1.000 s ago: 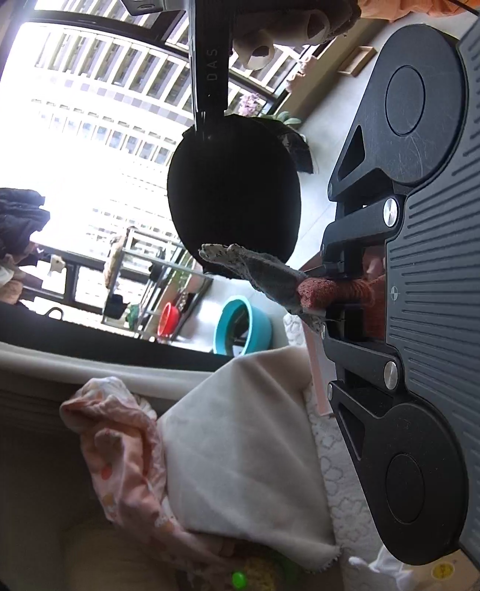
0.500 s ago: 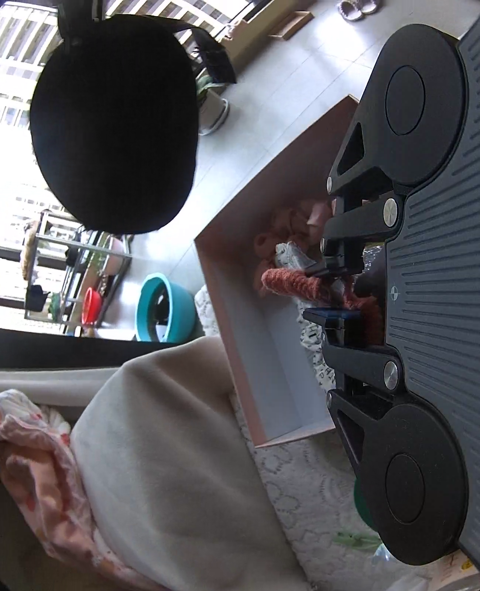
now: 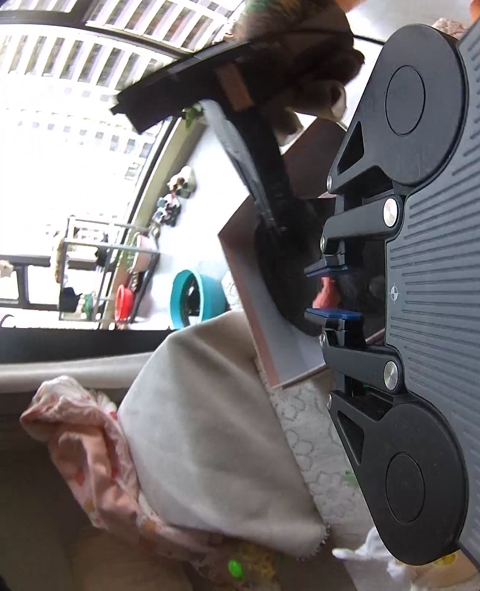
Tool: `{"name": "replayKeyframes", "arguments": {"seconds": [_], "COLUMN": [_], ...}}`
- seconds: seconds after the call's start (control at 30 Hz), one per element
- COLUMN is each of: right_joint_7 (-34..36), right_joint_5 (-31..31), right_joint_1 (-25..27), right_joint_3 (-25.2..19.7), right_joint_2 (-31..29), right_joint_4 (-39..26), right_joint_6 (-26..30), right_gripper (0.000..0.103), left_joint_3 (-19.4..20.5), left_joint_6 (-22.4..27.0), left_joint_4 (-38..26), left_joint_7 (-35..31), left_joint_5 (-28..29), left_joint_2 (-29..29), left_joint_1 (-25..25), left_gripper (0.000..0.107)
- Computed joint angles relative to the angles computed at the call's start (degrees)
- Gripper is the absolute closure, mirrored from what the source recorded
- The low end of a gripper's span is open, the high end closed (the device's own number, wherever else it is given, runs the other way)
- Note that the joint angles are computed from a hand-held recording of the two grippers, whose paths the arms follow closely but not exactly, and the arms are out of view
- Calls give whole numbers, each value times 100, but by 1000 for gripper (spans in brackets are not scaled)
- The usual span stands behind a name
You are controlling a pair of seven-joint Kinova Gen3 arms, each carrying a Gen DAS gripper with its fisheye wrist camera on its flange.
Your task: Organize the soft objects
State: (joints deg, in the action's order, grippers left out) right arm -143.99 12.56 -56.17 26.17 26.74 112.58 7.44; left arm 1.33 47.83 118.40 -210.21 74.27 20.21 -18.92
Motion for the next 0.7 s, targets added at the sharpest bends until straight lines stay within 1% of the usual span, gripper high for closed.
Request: {"name": "replayKeyframes", "arguments": {"seconds": [0.07, 0.13, 0.2, 0.23, 0.3, 0.37, 0.43, 0.5, 0.53, 0.6, 0.67, 0.7], "right_joint_7": [-123, -267, -400, -461, -566, -709, -773, -761, -778, -811, -875, -932], "right_joint_5": [95, 239, 546, 701, 896, 1064, 1146, 1207, 1254, 1384, 1544, 1618], "right_joint_1": [-401, -753, -1134, -1285, -1370, -1416, -1268, -1052, -985, -902, -873, -856], "right_joint_3": [418, 760, 1071, 1150, 1116, 1082, 902, 648, 560, 421, 311, 268], "right_joint_2": [216, 344, 519, 615, 727, 793, 750, 689, 677, 641, 524, 425], "right_joint_4": [-59, -103, -249, -314, -401, -449, -519, -629, -692, -806, -856, -842], "right_joint_6": [120, 264, 624, 786, 1039, 1162, 1258, 1423, 1512, 1749, 1901, 1941], "right_gripper": [85, 85, 85, 84, 85, 84, 84, 82, 82, 80, 75, 64], "left_joint_3": [-78, -181, -301, -364, -499, -640, -778, -882, -906, -927, -926, -925], "left_joint_6": [307, 468, 568, 620, 756, 816, 821, 844, 887, 1027, 1192, 1314], "left_joint_4": [-7, 0, 11, 19, 20, -11, -69, -154, -168, -139, -93, -33], "left_joint_7": [46, 94, 83, 71, 105, 230, 413, 617, 615, 473, 281, 90], "left_joint_5": [184, 338, 535, 661, 990, 1323, 1420, 1210, 1077, 773, 506, 362], "left_joint_2": [-17, -54, -93, -102, -98, -99, -88, -71, -60, -35, -16, -3], "left_joint_1": [-247, -402, -557, -644, -844, -1006, -1132, -1263, -1335, -1493, -1655, -1750], "left_gripper": [87, 87, 87, 87, 87, 88, 88, 88, 88, 88, 88, 88]}}
